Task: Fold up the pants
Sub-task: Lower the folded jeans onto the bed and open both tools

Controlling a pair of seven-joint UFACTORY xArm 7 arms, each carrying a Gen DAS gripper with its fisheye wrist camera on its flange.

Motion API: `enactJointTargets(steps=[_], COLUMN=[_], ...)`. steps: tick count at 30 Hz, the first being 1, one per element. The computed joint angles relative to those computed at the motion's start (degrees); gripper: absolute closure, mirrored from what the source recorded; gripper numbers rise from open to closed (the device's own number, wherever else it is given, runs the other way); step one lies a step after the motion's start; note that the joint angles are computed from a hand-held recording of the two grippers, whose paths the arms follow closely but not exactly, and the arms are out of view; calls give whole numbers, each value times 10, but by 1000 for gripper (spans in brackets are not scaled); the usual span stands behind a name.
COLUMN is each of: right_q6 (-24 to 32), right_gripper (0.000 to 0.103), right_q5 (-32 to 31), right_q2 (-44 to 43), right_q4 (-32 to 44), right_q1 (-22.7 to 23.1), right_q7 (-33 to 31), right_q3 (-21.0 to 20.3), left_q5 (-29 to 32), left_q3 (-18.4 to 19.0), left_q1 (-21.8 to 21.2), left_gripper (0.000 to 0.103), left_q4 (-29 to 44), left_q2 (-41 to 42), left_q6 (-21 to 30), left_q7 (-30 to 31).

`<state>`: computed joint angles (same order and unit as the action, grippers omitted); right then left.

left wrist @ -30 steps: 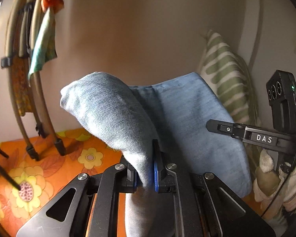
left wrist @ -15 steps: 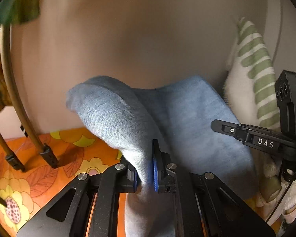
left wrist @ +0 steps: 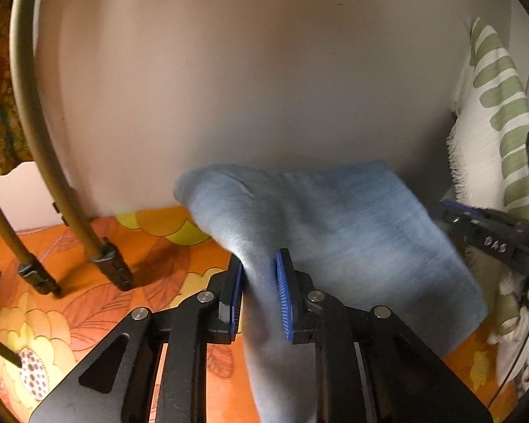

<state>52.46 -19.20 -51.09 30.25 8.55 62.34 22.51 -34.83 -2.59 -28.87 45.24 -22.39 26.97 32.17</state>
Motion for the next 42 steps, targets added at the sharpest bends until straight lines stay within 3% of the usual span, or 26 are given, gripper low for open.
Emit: enactJointTargets(steps=[14, 16, 19, 20, 23, 26, 27, 28, 29, 39, 42], right_q6=[71, 79, 98, 104, 120, 147, 157, 160, 166, 246, 274], right_gripper=[79, 79, 78, 74, 62, 61, 61, 59, 55, 46, 37], right_q5=[25, 33, 44, 46, 52, 60, 62, 63, 66, 71, 82], right_q2=[-49, -57, -68, -69, -67, -71, -69, -67, -65, -45, -57], right_q4=[22, 27, 41, 47, 76, 110, 124, 133, 146, 276, 314], right_q1=[31, 33, 38, 39, 39, 43, 43, 43, 43, 18, 1], right_q7=[-1, 6, 13, 15, 25, 32, 33, 36, 40, 69, 82], right_q3=[15, 20, 31, 34, 54, 72, 79, 86, 95, 192, 225], left_q5=[-2, -1, 2, 3, 12, 22, 25, 29, 31, 64, 73], left_q3=[20, 22, 26, 28, 32, 39, 42, 44, 44, 68, 82], left_q1=[2, 4, 6, 7, 13, 19, 21, 25, 27, 48, 52], left_gripper=[85, 75, 74, 74, 74, 74, 68, 57, 53, 47, 44], left_q4=[-2, -7, -10, -11, -17, -19, -20, -22, -23, -43, -56], left_q2=[-61, -78, -103, -109, -147, -186, -199, -215, -229, -395, -456], left_q6=[57, 70, 90, 96, 122, 151, 161, 173, 182, 266, 293], left_q7=[8, 6, 2, 2, -6, -12, -15, -20, -25, -38, -38])
